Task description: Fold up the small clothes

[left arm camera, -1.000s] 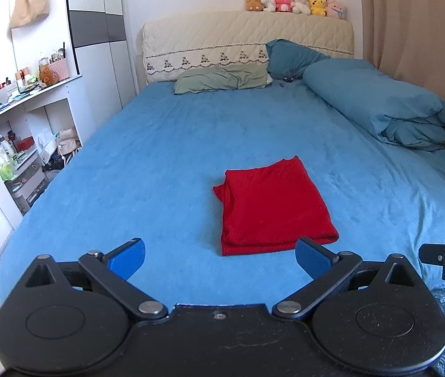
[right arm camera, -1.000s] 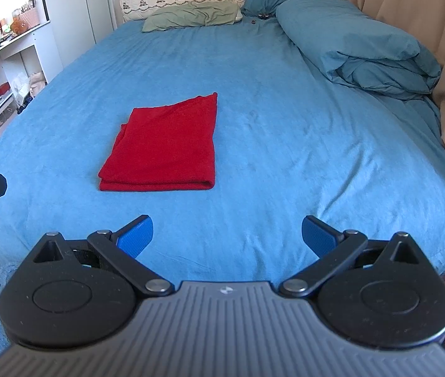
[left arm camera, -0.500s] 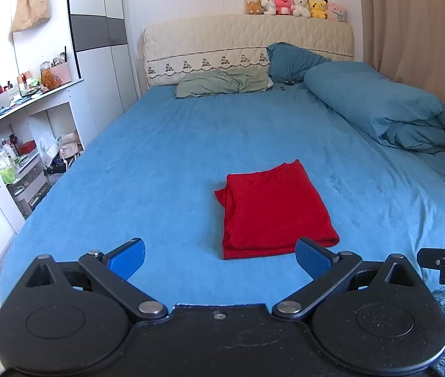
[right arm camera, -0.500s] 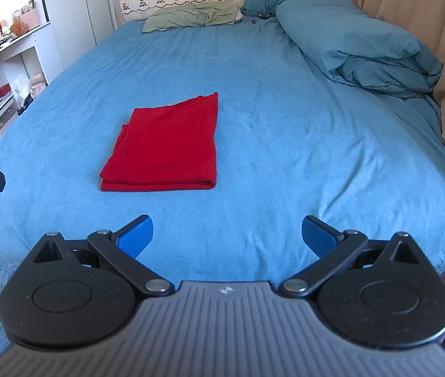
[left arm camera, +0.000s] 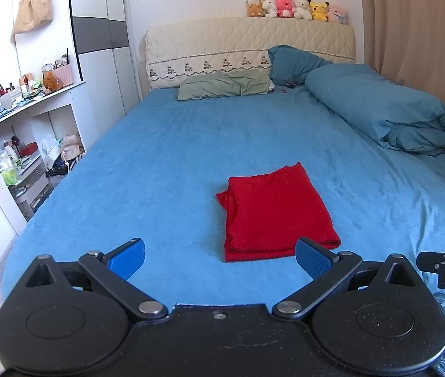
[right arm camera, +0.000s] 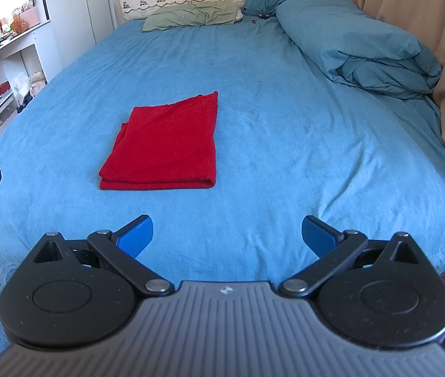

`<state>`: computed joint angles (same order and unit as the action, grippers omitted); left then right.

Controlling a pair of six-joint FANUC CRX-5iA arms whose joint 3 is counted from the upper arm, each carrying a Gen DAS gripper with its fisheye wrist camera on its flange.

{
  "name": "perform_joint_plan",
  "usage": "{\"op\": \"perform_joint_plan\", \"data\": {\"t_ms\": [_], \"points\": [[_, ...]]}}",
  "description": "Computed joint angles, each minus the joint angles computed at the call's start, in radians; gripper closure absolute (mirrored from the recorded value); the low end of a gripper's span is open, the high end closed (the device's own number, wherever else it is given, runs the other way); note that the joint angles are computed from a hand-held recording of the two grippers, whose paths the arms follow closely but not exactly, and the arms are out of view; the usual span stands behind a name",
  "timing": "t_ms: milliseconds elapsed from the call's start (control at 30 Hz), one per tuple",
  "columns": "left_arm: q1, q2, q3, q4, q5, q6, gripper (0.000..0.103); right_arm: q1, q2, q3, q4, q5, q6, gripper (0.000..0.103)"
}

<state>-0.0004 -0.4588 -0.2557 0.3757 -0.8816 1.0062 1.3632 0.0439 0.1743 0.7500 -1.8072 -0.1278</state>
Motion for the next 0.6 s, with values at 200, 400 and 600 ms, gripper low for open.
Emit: {"op": "perform_joint_plan", "data": {"t_ms": [200, 400, 600], "points": [[-0.002, -0.001, 0.000, -0.003, 0.000, 0.000, 0.000, 0.000, -0.001, -0.001, -0.001, 0.000, 0.002, 0.000], [0.001, 0.001, 0.003, 0.001, -0.004, -0.007, 0.000, 0.000, 0.000, -0.001, 0.000, -0.001, 0.001, 0.000], [0.000, 0.001, 0.005, -0.002, -0.001, -0.008, 0.000, 0.000, 0.003, 0.003, -0.002, 0.001, -0.001, 0.000]]}}
